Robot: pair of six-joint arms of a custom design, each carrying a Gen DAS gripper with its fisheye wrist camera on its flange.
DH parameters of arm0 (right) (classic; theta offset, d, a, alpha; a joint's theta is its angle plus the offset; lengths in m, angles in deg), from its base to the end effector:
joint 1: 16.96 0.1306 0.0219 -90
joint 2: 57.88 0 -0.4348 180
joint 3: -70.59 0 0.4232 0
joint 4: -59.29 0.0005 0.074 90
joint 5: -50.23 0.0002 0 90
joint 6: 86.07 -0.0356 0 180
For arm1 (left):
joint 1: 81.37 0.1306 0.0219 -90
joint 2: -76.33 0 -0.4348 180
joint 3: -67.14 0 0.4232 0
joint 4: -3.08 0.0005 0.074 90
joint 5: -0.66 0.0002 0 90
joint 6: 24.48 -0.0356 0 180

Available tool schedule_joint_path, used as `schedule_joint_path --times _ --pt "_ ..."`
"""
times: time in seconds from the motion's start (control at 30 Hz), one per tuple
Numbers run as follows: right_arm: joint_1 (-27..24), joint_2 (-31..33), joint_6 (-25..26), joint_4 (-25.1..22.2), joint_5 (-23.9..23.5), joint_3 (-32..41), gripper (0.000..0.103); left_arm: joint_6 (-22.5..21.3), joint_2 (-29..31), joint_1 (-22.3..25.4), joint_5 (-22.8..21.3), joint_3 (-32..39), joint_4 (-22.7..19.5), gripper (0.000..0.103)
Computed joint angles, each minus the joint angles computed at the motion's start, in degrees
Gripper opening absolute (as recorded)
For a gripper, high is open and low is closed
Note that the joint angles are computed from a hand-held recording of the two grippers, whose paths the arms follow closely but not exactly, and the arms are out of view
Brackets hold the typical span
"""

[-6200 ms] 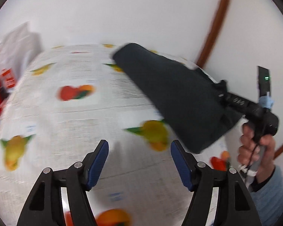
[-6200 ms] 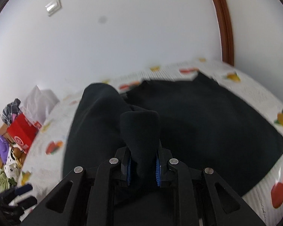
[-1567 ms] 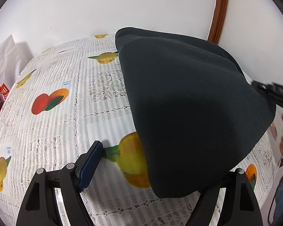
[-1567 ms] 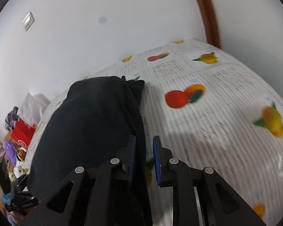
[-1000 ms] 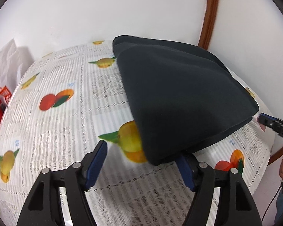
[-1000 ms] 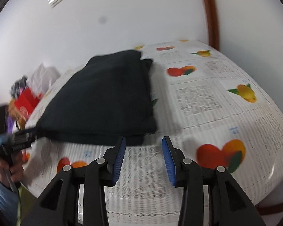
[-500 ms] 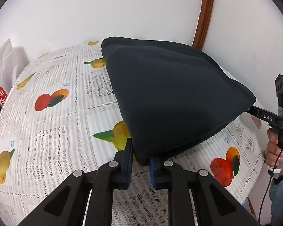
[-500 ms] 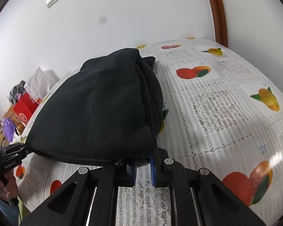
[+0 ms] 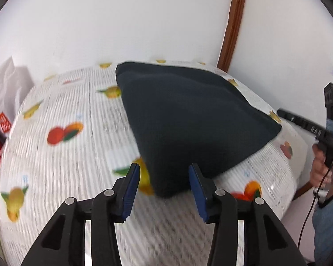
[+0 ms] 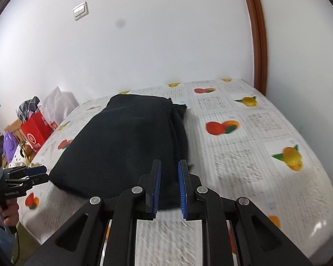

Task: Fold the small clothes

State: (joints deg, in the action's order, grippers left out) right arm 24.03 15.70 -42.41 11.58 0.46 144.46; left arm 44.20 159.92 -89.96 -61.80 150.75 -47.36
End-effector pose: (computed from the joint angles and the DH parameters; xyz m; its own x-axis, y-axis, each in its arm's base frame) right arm 0.3102 0.2384 0.4752 -0.5074 0.2908 -0.8112 0.2841 0.9452 0.1612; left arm 0.4559 -0.0860 0.4813 -0.5559 0.4100 -0.7231 0.6718 0.7339 -0.1003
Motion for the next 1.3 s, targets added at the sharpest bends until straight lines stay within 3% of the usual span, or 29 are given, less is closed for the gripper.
schedule_joint_path --times 0.07,0.2,0.3,0.4,0.47,0.53,0.6,0.8,0.93,1.07,1.1,1.13,1.17,1.23,1.3 --pt "-1.2 2.3 0.5 1.0 -1.2 0.1 0.015 1.6 2.2 -1.2 -1.7 1.6 0.9 0.043" --pt "-2.0 5.3 -2.3 -1.6 -2.2 -0.5 0.015 2.4 4.9 -1.9 -4.1 2.0 0.3 0.050" --pt "-1.2 5.4 -0.8 -5.2 -2.6 0.8 0.015 2.6 5.0 -1.8 -4.2 0.5 1.3 0.051" --pt "-1.7 5.3 2.4 -7.0 -3.7 2.6 0.016 1.4 5.2 -1.8 -3.9 2.1 -0.4 0.050" --pt "-3.0 5.1 4.6 -6.1 -4.8 3.9 0.020 2.0 5.7 -1.6 -2.9 3.8 -0.6 0.051" --pt "-5.2 5.8 7.0 -4.6 -5.8 6.0 0.032 2.0 6.9 -1.8 -3.5 5.9 -0.7 0.051" --pt "-7.1 7.2 8.1 -4.4 -6.9 8.2 0.035 2.5 8.7 -2.1 -4.1 8.5 -0.6 0.052" --pt "-16.1 13.7 9.3 -2.5 -17.0 15.9 0.035 4.0 15.8 -2.8 -5.2 17.9 -4.3 0.055" --pt "-19.8 18.5 8.6 -3.3 -21.8 20.4 0.039 4.7 19.7 -3.6 -4.7 22.7 -6.5 0.056" --pt "-22.7 22.9 7.4 -3.0 -26.9 23.4 0.039 4.4 22.7 -4.8 -5.7 25.5 -7.5 0.063" --pt "-23.2 23.7 7.2 -3.2 -28.3 24.1 0.033 4.2 23.4 -5.1 -6.4 26.1 -8.3 0.064" --pt "-23.3 24.1 9.2 -1.5 -28.9 24.3 0.007 4.0 23.9 -5.2 -6.6 26.6 -8.9 0.064" --pt "-22.8 23.3 11.7 1.6 -27.6 23.1 0.008 4.0 24.0 -5.1 -6.1 26.6 -8.8 0.064" --pt "-21.0 18.9 17.7 12.7 -20.3 17.6 0.006 3.8 23.7 -4.8 -4.7 26.2 -8.3 0.064" --pt "-20.5 18.1 18.2 14.6 -18.7 16.1 0.006 3.0 23.6 -5.0 -5.2 25.9 -8.1 0.064"
